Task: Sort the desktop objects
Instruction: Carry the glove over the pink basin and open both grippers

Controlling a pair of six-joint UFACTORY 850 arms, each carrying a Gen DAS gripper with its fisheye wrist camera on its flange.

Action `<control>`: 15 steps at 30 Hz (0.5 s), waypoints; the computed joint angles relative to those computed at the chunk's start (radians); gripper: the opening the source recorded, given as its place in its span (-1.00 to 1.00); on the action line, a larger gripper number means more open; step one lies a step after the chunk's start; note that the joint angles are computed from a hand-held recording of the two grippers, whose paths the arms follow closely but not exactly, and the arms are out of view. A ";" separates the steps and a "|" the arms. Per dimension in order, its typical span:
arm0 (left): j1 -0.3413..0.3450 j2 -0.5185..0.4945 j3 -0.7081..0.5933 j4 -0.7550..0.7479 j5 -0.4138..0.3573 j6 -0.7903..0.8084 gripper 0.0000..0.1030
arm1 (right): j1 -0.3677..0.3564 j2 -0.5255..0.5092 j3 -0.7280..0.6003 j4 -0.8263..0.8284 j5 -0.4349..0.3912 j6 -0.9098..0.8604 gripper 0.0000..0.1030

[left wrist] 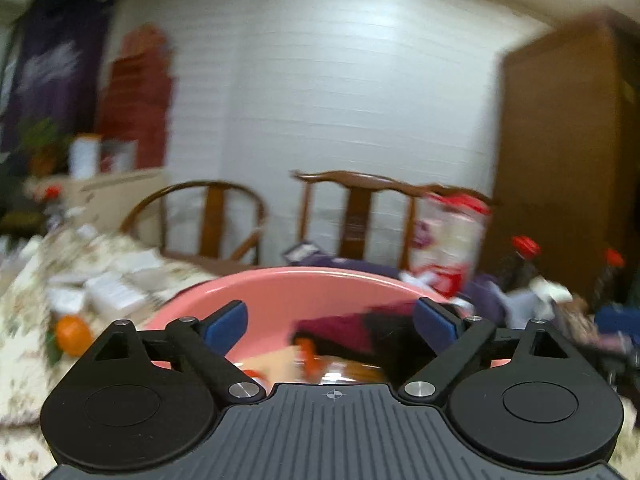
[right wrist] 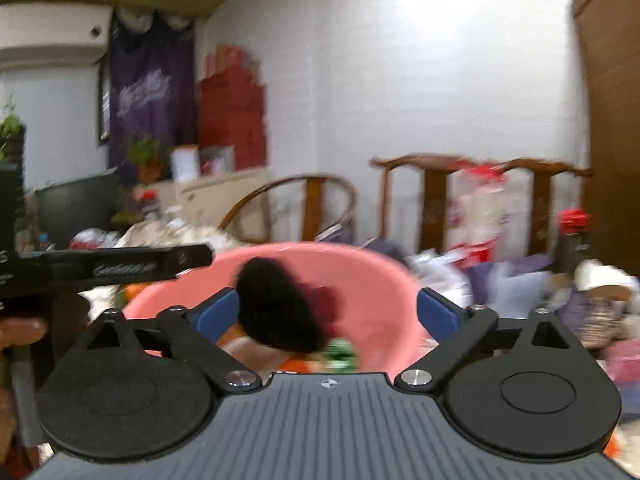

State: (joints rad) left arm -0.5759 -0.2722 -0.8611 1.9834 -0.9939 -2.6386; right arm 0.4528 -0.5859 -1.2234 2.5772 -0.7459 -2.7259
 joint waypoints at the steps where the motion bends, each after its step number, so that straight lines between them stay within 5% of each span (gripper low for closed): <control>1: -0.008 -0.022 -0.031 -0.009 0.019 0.044 0.91 | -0.016 0.007 0.020 0.032 -0.015 -0.018 0.91; 5: -0.003 -0.135 -0.182 -0.074 0.155 0.230 0.91 | -0.063 -0.008 0.052 0.173 -0.050 -0.121 0.94; 11: 0.087 -0.248 -0.372 -0.513 0.309 0.634 0.90 | -0.156 -0.082 0.016 0.162 -0.103 0.025 0.96; 15: 0.136 -0.246 -0.405 -0.707 0.258 0.799 0.88 | -0.206 -0.130 -0.027 0.149 -0.133 0.123 0.98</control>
State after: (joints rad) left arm -0.4402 -0.5181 -1.2665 1.2766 -0.7363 -1.8398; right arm 0.2469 -0.7154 -1.2508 2.7261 -0.8786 -2.6030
